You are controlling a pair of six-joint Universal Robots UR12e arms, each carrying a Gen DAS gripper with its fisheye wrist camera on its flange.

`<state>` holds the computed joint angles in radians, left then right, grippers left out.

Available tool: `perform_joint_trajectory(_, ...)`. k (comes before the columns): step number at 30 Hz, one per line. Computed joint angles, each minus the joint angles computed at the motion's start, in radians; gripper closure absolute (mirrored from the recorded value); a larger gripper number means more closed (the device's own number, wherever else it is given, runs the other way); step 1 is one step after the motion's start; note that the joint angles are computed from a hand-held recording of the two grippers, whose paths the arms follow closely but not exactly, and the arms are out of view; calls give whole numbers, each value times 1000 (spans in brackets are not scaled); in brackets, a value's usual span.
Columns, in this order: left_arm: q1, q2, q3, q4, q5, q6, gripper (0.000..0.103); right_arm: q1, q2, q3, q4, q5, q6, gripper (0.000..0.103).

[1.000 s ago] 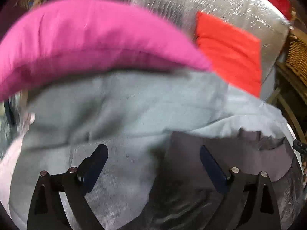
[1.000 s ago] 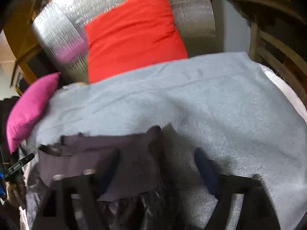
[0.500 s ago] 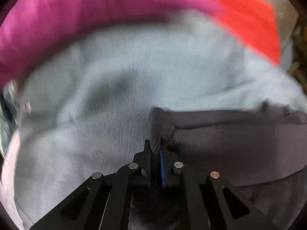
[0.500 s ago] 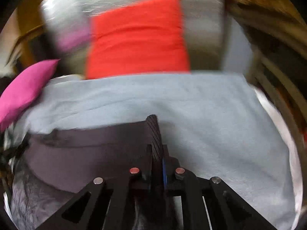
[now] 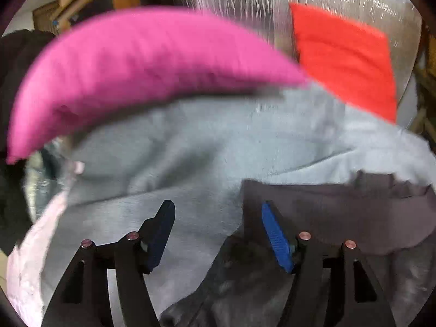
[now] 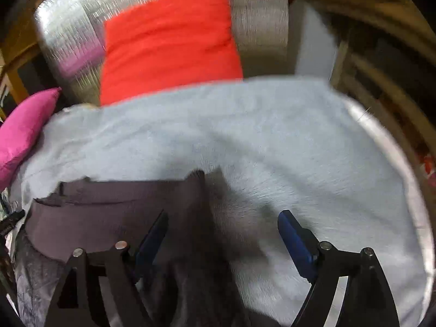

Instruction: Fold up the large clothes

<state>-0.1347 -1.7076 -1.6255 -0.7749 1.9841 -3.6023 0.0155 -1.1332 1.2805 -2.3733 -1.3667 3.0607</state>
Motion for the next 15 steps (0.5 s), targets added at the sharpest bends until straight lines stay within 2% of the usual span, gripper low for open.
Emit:
perform_joint_trajectory(3,-43,63,-51,78,41,19,36,-11,-103,119,-117,62,-17,17)
perform_joint_trajectory(4,-75,48,-31,80,54,23,35,-11,-133,155,-138,87,-30,17)
perform_joint_trajectory(6,-118,67,-53,103,62,39,34,-6,-211,261,-203,144,-49,17)
perform_joint_trajectory(8,-176,65,-80,151,109,27,34,11,-265,347,-274,145,-69,17)
perform_joint_trajectory(11,-245,70,-112,188,185,-13,34,57,-339,494,-431,82,-93,17)
perform_joint_trajectory(13,-282,39,-120,193,281,-43,34,95,-345,553,-551,-24,-139,17)
perform_joint_trajectory(15,-293,7,-102,90,323,-91,34,117,-323,568,-592,-119,-189,17)
